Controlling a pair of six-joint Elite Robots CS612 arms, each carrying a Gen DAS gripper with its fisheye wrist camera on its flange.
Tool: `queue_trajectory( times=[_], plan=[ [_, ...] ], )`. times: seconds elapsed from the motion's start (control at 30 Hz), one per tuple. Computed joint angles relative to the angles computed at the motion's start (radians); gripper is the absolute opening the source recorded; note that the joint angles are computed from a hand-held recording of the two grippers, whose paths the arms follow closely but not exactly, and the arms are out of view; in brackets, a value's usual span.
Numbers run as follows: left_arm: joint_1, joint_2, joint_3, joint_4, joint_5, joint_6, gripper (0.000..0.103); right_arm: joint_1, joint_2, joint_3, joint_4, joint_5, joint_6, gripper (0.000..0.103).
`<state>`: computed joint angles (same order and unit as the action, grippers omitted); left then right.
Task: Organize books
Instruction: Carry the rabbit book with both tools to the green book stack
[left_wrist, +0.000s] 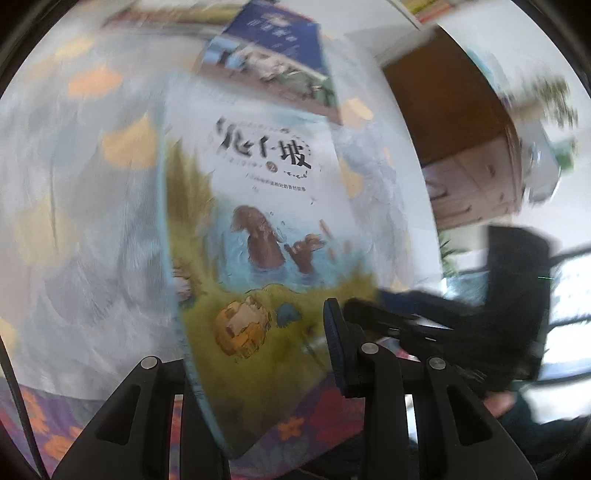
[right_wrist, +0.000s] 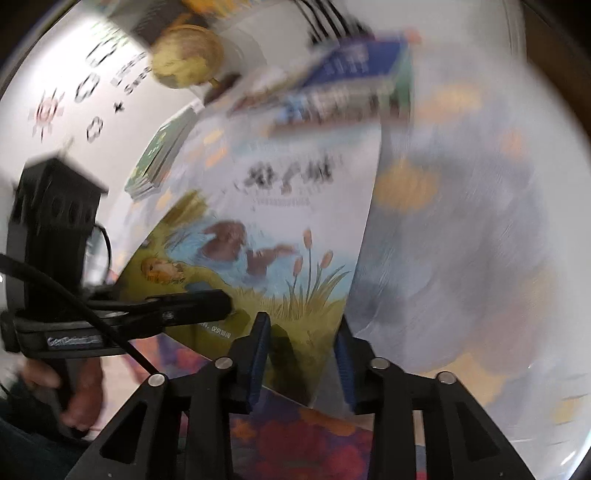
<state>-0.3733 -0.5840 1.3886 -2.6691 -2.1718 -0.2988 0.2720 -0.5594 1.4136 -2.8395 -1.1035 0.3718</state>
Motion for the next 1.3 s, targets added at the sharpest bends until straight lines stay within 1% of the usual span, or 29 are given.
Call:
queue_trajectory(
  times=[0.03,0.07,0.1,0.2,0.23,0.27,0.3,0.33,0.43,0.5,0.53,0.57,0.6,0.63,0.67,0.7,0.73,0.77,0.8,0.83,0.87,0.9,0.97,1.0,1.07,1.13,1.2,1.3],
  plan=[
    [0.005,0.007,-0.005,0.002,-0.022,-0.027,0.029,-0.010,0.016,-0.011,0.009,0.049,0.030,0.035],
    [0.012,0.014,-0.009,-0.007,-0.047,-0.059,0.029,-0.023,0.038,-0.020,-0.006,0.113,0.074,0.035],
    [0.017,0.017,-0.009,-0.022,-0.072,-0.081,0.029,-0.034,0.052,-0.019,-0.059,0.158,0.119,0.035],
    [0.040,0.039,-0.022,-0.100,-0.196,-0.175,0.029,-0.060,0.084,-0.036,-0.102,0.276,0.206,0.035],
    [0.043,0.041,-0.026,-0.112,-0.209,-0.190,0.029,-0.065,0.091,-0.038,-0.116,0.298,0.230,0.037],
    [0.042,0.039,-0.027,-0.110,-0.205,-0.188,0.029,-0.069,0.095,-0.038,-0.128,0.316,0.251,0.038],
    [0.041,0.037,-0.029,-0.106,-0.204,-0.183,0.029,-0.072,0.096,-0.037,-0.130,0.328,0.258,0.044],
    [0.043,0.040,-0.032,-0.112,-0.217,-0.194,0.029,-0.075,0.096,-0.036,-0.119,0.352,0.254,0.051],
    [0.053,0.061,-0.044,-0.162,-0.287,-0.280,0.029,-0.082,0.103,-0.029,-0.124,0.422,0.268,0.061],
    [0.060,0.076,-0.049,-0.213,-0.332,-0.355,0.029,-0.088,0.124,-0.036,-0.178,0.479,0.319,0.061],
    [0.063,0.086,-0.053,-0.241,-0.357,-0.393,0.029,-0.092,0.139,-0.046,-0.221,0.504,0.367,0.061],
    [0.065,0.090,-0.055,-0.247,-0.371,-0.403,0.029,-0.093,0.158,-0.060,-0.285,0.521,0.435,0.061],
    [0.063,0.085,-0.053,-0.215,-0.360,-0.377,0.029,-0.093,0.173,-0.074,-0.342,0.523,0.489,0.048],
    [0.058,0.070,-0.042,-0.174,-0.315,-0.333,0.029,-0.092,0.183,-0.087,-0.384,0.517,0.523,0.037],
    [0.054,0.059,-0.037,-0.144,-0.282,-0.300,0.029,-0.089,0.183,-0.095,-0.385,0.499,0.516,0.031],
    [0.048,0.045,-0.030,-0.098,-0.230,-0.251,0.029,-0.085,0.173,-0.095,-0.358,0.475,0.471,0.025],
    [0.044,0.035,-0.024,-0.074,-0.189,-0.223,0.029,-0.079,0.158,-0.090,-0.315,0.444,0.404,0.023],
    [0.035,0.019,-0.013,-0.053,-0.121,-0.185,0.029,-0.071,0.134,-0.081,-0.255,0.399,0.310,0.023],
    [0.023,0.000,0.000,-0.028,-0.039,-0.130,0.029,-0.060,0.106,-0.071,-0.190,0.335,0.207,0.022],
    [0.007,-0.020,0.011,0.001,0.048,-0.061,0.029,-0.050,0.086,-0.068,-0.140,0.278,0.128,0.022],
    [-0.005,-0.033,0.021,0.007,0.096,-0.013,0.029,-0.036,0.063,-0.065,-0.087,0.205,0.032,0.022],
    [-0.015,-0.046,0.035,-0.006,0.130,0.020,0.029,-0.023,0.047,-0.065,-0.056,0.146,-0.044,0.022],
    [-0.022,-0.060,0.053,-0.024,0.162,0.053,0.029,0.001,0.022,-0.068,-0.019,0.034,-0.168,0.022],
    [-0.025,-0.067,0.061,-0.033,0.178,0.064,0.029,0.010,0.015,-0.069,-0.011,-0.003,-0.213,0.022],
    [-0.025,-0.082,0.079,-0.065,0.203,0.081,0.029,0.015,0.007,-0.071,-0.002,-0.024,-0.264,0.022],
    [-0.020,-0.094,0.089,-0.078,0.208,0.096,0.029,0.020,-0.007,-0.057,-0.009,-0.041,-0.308,0.022],
    [-0.010,-0.107,0.103,-0.095,0.193,0.106,0.029,0.027,-0.019,-0.047,-0.023,-0.055,-0.332,0.022],
    [0.001,-0.116,0.112,-0.120,0.176,0.101,0.029,0.038,-0.024,-0.056,-0.025,-0.064,-0.340,0.022]
  ],
)
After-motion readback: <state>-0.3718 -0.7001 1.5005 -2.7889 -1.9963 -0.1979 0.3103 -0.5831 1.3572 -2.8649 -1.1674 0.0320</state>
